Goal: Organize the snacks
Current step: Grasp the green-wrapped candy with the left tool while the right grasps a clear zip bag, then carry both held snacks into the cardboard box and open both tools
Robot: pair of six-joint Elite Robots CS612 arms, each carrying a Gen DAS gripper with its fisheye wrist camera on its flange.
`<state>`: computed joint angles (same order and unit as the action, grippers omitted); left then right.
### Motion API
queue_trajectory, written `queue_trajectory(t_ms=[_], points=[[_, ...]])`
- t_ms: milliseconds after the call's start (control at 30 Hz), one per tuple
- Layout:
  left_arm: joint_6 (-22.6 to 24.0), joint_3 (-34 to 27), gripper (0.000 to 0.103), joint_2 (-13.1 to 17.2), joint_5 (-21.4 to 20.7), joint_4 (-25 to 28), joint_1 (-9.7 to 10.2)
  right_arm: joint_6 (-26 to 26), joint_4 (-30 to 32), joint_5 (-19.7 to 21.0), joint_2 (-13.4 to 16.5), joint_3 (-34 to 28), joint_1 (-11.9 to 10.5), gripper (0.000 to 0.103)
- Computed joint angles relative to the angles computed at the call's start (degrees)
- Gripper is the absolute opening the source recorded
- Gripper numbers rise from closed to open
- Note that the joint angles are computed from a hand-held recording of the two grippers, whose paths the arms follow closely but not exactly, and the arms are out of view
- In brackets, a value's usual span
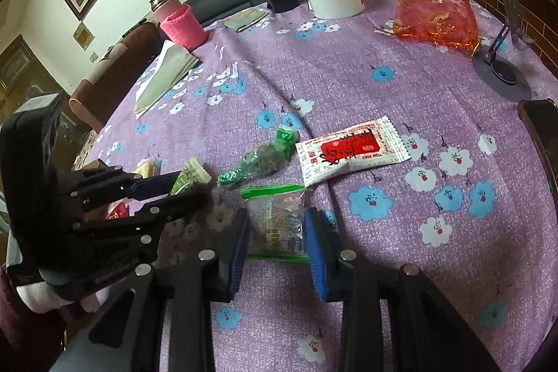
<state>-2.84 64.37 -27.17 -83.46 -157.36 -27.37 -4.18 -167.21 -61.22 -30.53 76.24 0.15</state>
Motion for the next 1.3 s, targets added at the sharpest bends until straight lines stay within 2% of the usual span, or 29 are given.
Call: queue_trajectory(t_ms=[200,433,600,700,800,867,1033,1167,1300], points=[[-3.3,4.2,0.022,-2.2,-1.6,-4.6,-0.24,1.0,-2.5,-0.6,-0.1,0.6,-0.1,0.035],[-10.4,13.2,0.022,-6.9,-4.2,-16.6,-0.1,2.1,-4.0,1.0,0.1,0.8,-0.3,0.035],[-17.0,22.6,0.022,-11.5,-3.1,-27.9,0.0,2.2,-5.3,5.1,0.5,0.7,-0.7,0.035],[-21.6,28.5,0.022,-14.1,-1.2,-34.7,0.3,1.7,-5.1,4.1,0.7,0.8,-0.4,0.035],[-26.1,34.0,0.023,-16.2,1.8,-39.0,0.64,1.2,-5.2,2.6,0.7,0.9,0.0,0.035],[-29.2,37.1,0.023,-17.3,3.5,-40.4,0.95,1.6,-6.5,1.2,0.1,1.6,0.2,0.035],[-35.6,43.0,0.023,-19.1,8.1,-40.7,1.51,0.5,-8.7,5.5,-2.5,5.5,0.7,0.035],[-40.0,45.7,0.023,-19.2,10.0,-41.0,2.17,-3.5,-5.5,9.0,-4.4,7.6,2.3,0.035],[-42.4,46.9,0.023,-19.1,11.0,-40.1,2.62,-7.4,-2.4,11.1,-5.8,8.8,4.4,0.035]])
